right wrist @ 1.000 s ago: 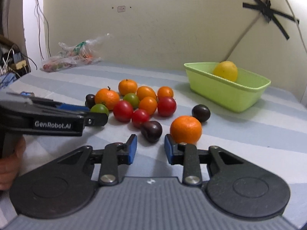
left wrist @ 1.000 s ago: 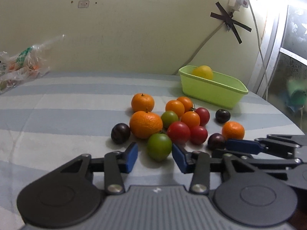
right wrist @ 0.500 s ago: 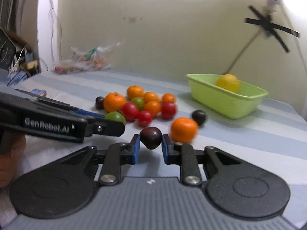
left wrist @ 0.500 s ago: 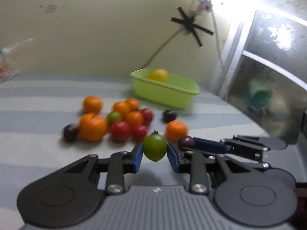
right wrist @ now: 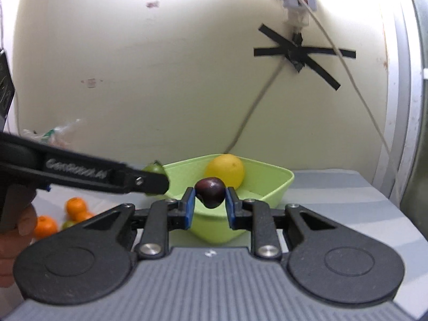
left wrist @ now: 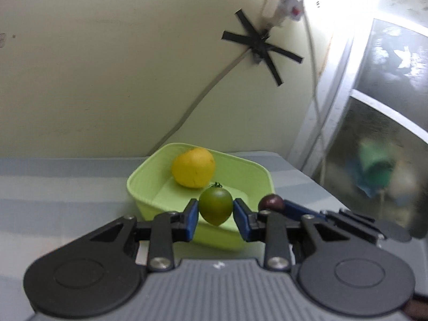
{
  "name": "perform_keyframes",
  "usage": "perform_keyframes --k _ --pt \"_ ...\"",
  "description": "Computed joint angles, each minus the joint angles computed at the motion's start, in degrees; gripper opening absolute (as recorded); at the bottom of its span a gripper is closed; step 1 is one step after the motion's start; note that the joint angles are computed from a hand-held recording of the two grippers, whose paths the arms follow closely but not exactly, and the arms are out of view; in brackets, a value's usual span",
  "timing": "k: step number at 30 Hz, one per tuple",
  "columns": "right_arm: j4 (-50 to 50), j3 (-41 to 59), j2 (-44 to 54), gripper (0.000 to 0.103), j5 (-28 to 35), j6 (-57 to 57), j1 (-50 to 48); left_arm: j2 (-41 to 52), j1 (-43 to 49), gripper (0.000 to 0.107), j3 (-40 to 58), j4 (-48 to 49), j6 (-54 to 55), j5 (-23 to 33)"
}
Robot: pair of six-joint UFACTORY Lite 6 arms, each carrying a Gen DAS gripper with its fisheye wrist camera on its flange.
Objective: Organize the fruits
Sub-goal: 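Carry both fruits over the green basket and open both tools, then grasp a tangerine with the left tool while the right tool grasps another dark plum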
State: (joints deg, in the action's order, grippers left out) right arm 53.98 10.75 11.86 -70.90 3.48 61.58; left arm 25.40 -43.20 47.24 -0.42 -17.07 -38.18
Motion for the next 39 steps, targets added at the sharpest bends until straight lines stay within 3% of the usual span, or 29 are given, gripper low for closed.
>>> perform_keyframes --k 5,10,15,18,21,26,28,34,39 --pt "-8.4 3.2 4.7 0.028 0.7 1.6 -9.2 8.3 1.0 0.029 10.7 0.0 0.0 5.4" --pt "-6.5 3.7 7.6 0.034 -1.6 1.2 -7.4 10.2 0.0 0.034 11.4 -3.2 3.9 3.9" --pt "-4.2 1.8 6.7 0.036 -3.3 3.7 -4.8 2.6 0.4 0.037 1.7 -2.4 2.0 -0.6" --pt "-1.7 -1.9 2.5 0.036 -2.7 6.7 -1.3 -5.0 0.6 0.038 -8.8 -1.1 -0.2 -5.1" --pt "-1.1 -5.7 -2.0 0.036 -3.4 9.1 3.1 -11.5 -3.3 0.038 -21.1 -5.8 4.8 -11.7" --pt "-10.6 -5.8 -2.3 0.035 0.3 12.2 0.9 -9.1 -14.1 0.044 -28.8 -17.4 11.1 -18.8" --pt "-12.8 -4.5 -1.6 0.036 1.9 11.6 -0.2 -5.8 -16.0 0.055 -27.8 -19.3 10.4 -20.3" --pt "-26.1 -3.3 -1.5 0.036 6.8 14.7 -7.4 -2.3 -20.3 0.062 -23.5 -26.4 14.2 -20.5" --pt "-38.7 -1.3 -1.5 0.036 11.8 17.1 -14.4 -1.6 -21.4 0.063 -22.1 -26.6 16.0 -18.6"
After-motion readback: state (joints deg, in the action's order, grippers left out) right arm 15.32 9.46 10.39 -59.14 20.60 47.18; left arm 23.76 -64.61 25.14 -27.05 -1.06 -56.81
